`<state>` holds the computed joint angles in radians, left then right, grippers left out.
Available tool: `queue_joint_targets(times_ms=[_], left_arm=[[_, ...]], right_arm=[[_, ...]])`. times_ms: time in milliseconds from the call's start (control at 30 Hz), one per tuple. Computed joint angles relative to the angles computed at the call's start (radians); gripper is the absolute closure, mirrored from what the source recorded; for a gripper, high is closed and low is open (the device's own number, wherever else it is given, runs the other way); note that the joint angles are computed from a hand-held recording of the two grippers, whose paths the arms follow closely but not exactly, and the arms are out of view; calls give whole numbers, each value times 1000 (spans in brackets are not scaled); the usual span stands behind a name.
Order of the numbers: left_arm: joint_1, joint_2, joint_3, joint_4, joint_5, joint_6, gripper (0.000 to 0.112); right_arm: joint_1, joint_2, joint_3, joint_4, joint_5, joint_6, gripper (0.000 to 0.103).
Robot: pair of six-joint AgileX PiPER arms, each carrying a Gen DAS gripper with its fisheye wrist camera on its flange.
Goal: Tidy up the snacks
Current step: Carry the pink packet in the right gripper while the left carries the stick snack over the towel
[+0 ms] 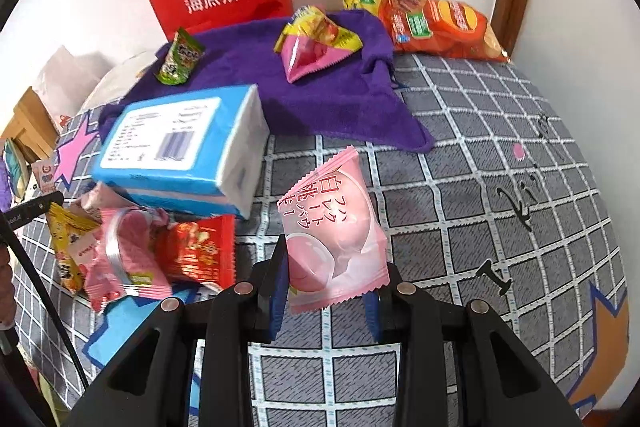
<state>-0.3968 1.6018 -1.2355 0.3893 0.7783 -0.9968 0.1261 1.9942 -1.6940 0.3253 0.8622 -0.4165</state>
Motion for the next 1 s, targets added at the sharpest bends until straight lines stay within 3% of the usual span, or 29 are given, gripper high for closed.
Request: queue_joint_targets(times_ms=[233, 567, 1000], left_arm=[[-42, -60, -39, 23, 52, -10, 94], [-80, -45, -233, 56, 155, 30, 94], [-46, 33, -462, 29, 231, 128, 94]], right_arm=[[-4, -76, 2, 18, 13, -3, 71], [-27, -96, -169, 17, 92, 62, 71], [-32, 24, -499, 27, 211, 118, 71]])
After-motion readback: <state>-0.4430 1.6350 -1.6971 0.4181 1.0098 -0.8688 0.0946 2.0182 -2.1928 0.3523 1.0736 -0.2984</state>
